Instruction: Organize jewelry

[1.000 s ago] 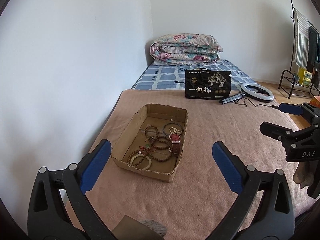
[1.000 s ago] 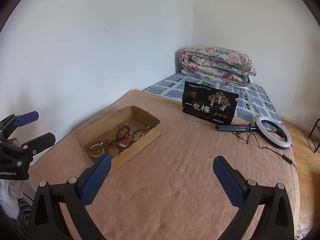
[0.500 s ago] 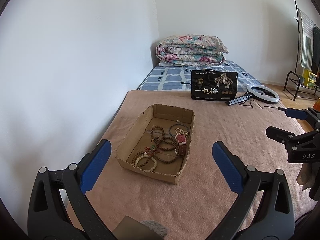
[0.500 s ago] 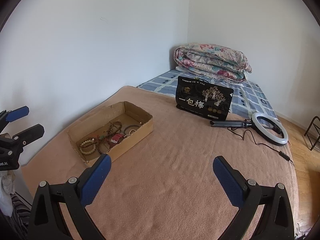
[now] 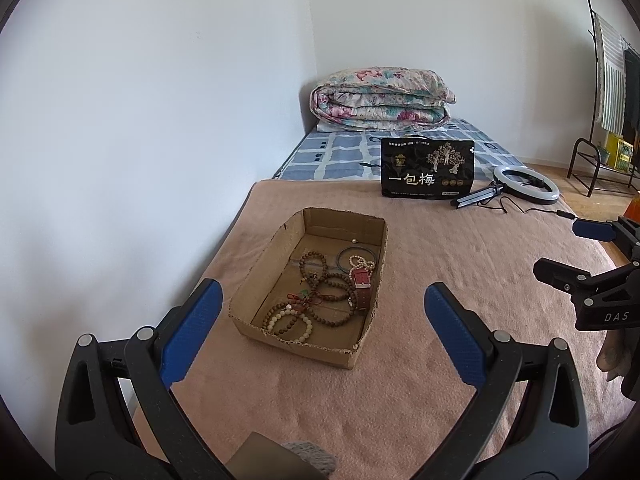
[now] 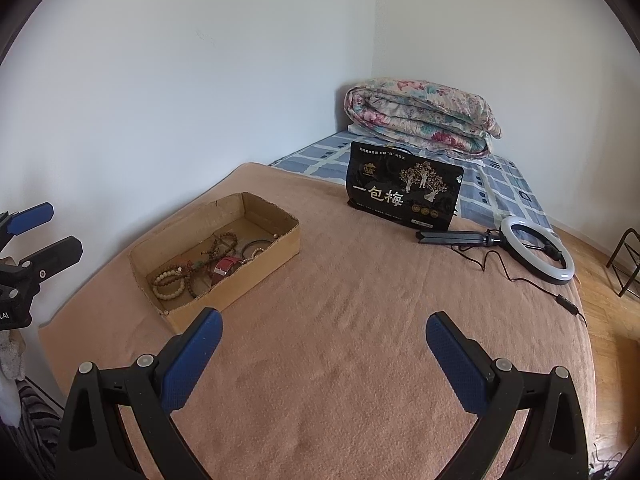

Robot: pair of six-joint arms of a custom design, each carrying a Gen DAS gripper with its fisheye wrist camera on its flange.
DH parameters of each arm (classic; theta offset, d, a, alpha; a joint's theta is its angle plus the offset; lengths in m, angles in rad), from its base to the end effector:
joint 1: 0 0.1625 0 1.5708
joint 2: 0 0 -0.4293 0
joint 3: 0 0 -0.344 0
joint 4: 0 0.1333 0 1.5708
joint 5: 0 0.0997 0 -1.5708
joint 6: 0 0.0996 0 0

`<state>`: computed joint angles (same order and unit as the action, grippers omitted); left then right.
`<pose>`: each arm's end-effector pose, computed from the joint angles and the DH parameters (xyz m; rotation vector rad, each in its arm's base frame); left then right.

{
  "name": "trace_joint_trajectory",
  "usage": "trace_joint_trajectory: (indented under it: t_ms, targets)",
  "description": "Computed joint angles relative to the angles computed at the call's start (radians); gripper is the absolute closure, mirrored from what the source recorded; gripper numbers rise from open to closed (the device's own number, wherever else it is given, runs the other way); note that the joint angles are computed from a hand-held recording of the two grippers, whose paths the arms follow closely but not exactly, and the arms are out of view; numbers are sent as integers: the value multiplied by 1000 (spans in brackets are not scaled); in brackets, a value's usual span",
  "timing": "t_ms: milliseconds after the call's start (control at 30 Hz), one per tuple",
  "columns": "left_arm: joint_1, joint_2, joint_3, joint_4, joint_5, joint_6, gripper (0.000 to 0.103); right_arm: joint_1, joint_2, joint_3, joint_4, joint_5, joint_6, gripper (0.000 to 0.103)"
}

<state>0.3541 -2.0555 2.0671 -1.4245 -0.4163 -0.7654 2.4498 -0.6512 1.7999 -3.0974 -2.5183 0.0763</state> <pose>-0.1436 -0.2923 0.4829 0.5918 2.0807 -1.0834 0.4928 -0.3401 0.0917 0.6897 -2.2015 0.9310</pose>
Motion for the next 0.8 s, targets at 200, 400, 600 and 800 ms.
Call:
trace_joint_trajectory:
  t_ms: [200, 400, 600, 800]
  targets:
    - [2, 1, 10, -18, -10, 15, 0, -1, -4, 4, -1, 2, 4, 0]
    - [4, 3, 11, -20, -9, 12, 0, -1, -6, 5, 2, 3, 6, 0]
    - [8, 3, 12, -31, -9, 26, 0, -1, -7, 7, 2, 3, 6, 0]
    - [10, 3, 12, -38, -11, 31, 0, -4, -9, 15, -1, 9, 16, 0]
